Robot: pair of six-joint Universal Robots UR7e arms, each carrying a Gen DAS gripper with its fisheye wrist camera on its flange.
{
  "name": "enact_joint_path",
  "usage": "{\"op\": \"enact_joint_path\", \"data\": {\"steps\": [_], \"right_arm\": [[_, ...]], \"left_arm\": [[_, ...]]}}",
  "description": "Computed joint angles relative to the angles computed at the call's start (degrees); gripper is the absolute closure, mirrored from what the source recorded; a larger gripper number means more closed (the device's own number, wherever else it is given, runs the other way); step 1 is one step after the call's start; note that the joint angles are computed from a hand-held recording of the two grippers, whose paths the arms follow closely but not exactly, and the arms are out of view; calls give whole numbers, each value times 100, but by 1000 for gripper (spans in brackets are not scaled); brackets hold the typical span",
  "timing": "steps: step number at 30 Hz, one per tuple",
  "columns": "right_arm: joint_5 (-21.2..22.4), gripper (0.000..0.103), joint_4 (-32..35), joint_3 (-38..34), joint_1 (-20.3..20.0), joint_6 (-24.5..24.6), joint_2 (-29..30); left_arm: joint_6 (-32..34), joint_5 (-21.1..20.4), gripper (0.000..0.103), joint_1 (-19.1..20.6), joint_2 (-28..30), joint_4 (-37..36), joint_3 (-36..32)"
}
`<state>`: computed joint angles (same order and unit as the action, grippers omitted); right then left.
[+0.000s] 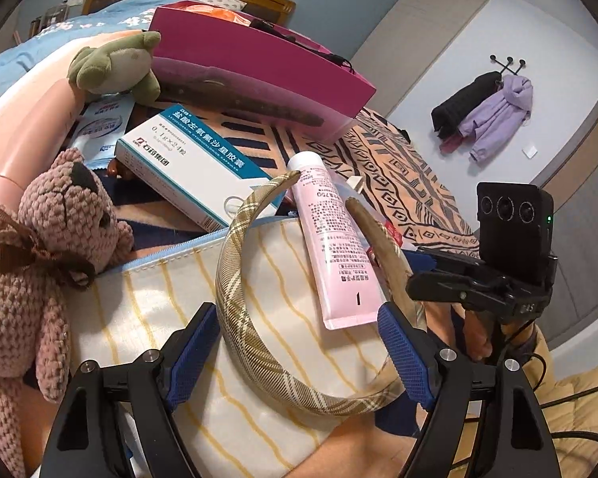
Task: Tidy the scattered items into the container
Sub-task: 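Close the left gripper on the rim of the plaid headband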
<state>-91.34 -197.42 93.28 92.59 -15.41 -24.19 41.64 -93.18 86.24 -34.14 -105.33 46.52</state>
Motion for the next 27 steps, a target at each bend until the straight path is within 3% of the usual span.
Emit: {"op": "enact_joint_path", "data": {"steps": [4,11,21,27], "right_arm": [[66,65,-51,83,-53,49,-43],[284,63,-47,232,-141,145,-111],[212,61,90,317,-88,12,-121],[138,68,-103,365,-11,-64,-137]], "left_arm": [[-71,28,30,19,-7,-27,-7],[-219,304,72,9,-37,-346,90],[-222,449,73,1,-111,-607,261],[-275,305,78,27,-138,-513,232]]}}
